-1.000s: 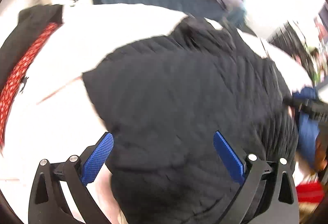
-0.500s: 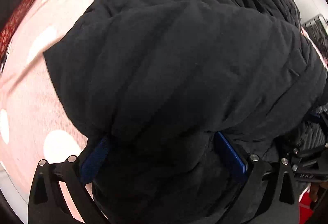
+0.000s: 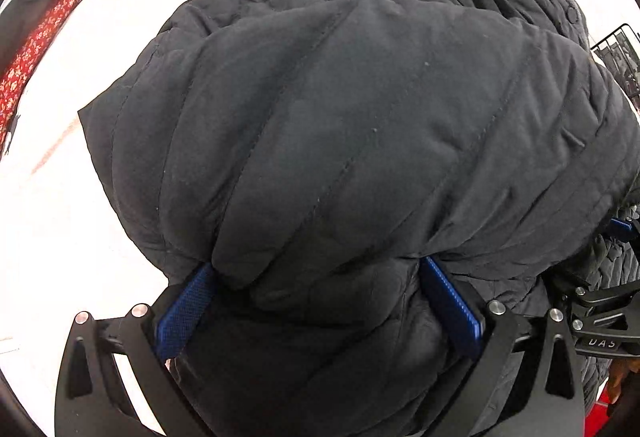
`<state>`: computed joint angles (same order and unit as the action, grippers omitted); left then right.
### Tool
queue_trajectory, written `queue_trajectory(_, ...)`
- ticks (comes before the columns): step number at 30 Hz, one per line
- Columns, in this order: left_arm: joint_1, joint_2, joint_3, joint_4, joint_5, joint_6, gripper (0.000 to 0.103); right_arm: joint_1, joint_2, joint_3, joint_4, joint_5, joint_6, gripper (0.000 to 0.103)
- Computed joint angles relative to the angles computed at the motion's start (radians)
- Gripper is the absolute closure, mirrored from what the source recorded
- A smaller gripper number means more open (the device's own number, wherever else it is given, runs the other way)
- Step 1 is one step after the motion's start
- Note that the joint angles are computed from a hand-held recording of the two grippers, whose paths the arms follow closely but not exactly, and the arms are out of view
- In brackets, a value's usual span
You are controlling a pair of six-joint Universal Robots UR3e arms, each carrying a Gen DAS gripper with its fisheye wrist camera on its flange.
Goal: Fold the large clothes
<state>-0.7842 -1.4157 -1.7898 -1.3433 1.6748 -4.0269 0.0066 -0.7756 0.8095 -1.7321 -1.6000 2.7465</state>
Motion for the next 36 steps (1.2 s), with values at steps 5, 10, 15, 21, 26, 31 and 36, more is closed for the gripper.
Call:
queue_trajectory(5,0.02,0.093,-0.006,-0.061,-0.044,0.034,0.006,-0.02,-0.142,0.159,-0.06,0.013,0.0,0.005)
queue_trajectory(10,-0.062,0.223,0.034,-0.2,-0.017,-0.11,0.006,-0.15,-0.403,0.457,-0.127,0.153,-0.11,0.005)
queue_trajectory(15,-0.287,0.28,0.073,-0.331,-0.003,-0.46,0.006,-0.382,-0.596,0.619,-0.033,0.274,-0.262,0.005)
queue_trajectory(21,-0.632,0.194,0.177,-0.427,0.042,-0.82,0.006,-0.749,-0.609,0.546,0.23,0.365,-0.482,0.005)
queue_trajectory(26,-0.886,0.115,0.202,-0.382,0.04,-1.123,0.006,-0.91,-0.675,0.585,0.282,0.312,-0.758,0.005)
queue_trajectory(31,-1.118,0.012,0.22,-0.28,0.094,-1.415,0.007,-0.981,-0.686,0.624,0.287,0.266,-0.866,0.014)
queue_trajectory(36,-1.206,-0.086,0.201,-0.113,0.147,-1.491,0.008,-1.011,-0.628,0.608,0.321,0.248,-0.885,0.017)
